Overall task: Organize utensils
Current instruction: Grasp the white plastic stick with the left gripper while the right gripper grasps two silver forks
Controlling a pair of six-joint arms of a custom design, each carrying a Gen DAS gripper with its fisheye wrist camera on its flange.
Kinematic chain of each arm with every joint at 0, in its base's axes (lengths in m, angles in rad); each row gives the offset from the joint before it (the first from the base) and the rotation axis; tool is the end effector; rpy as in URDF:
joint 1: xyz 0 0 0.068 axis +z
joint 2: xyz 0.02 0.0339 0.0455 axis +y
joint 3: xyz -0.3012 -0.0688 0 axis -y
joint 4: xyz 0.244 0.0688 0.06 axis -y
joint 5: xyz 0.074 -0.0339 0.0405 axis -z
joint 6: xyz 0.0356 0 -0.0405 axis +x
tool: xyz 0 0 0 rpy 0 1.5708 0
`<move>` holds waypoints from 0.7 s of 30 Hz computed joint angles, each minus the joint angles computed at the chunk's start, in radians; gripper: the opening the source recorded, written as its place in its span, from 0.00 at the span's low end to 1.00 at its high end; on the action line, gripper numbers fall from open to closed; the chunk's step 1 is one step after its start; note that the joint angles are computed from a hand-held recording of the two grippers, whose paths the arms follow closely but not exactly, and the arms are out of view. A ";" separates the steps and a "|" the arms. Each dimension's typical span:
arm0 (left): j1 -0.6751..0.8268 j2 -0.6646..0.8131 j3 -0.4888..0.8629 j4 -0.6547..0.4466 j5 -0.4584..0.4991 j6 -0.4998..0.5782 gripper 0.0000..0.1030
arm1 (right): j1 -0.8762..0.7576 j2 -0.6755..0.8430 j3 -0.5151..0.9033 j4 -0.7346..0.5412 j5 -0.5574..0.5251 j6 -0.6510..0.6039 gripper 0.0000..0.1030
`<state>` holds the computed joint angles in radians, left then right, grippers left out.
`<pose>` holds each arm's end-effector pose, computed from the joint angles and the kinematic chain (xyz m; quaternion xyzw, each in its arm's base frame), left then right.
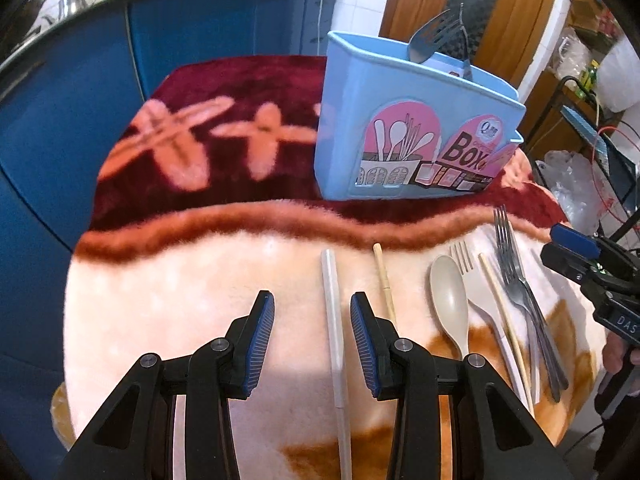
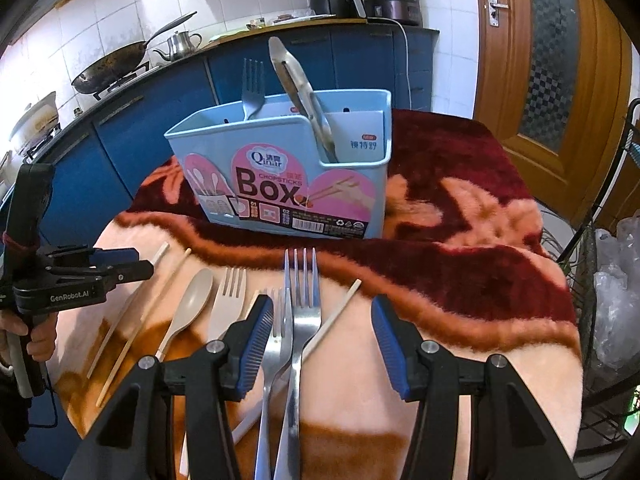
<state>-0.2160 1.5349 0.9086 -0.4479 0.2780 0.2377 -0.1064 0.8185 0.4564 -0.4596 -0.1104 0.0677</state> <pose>0.2847 -0.0725 0.2249 0.2491 0.9277 -0.1317 0.2448 0.1377 -0.0108 0.2230 0.0607 0.9275 0.0443 0.3662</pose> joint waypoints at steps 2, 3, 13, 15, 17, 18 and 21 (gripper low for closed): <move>0.003 0.015 0.010 -0.008 0.009 0.001 0.32 | -0.018 0.034 0.000 0.023 -0.026 -0.002 0.53; 0.003 0.021 0.015 -0.013 0.012 0.002 0.31 | -0.024 0.044 0.001 0.030 -0.035 -0.004 0.53; 0.000 0.065 0.064 -0.048 0.032 0.011 0.27 | -0.003 0.149 0.023 0.091 -0.054 -0.005 0.53; -0.003 0.070 0.071 -0.048 0.032 0.011 0.22 | 0.001 0.179 0.033 0.104 -0.064 -0.006 0.53; -0.002 0.082 0.084 -0.055 0.040 0.004 0.15 | -0.001 0.205 0.040 0.116 -0.076 -0.008 0.52; 0.000 0.085 0.087 -0.058 0.047 0.002 0.14 | -0.006 0.220 0.043 0.122 -0.087 -0.012 0.51; 0.005 0.098 0.100 -0.065 0.061 -0.003 0.10 | -0.026 0.263 0.054 0.137 -0.126 -0.022 0.47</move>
<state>-0.2108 1.6327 1.0081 -0.5124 0.3389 0.2342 -0.1319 1.0811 0.5104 -0.3229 -0.2366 0.0459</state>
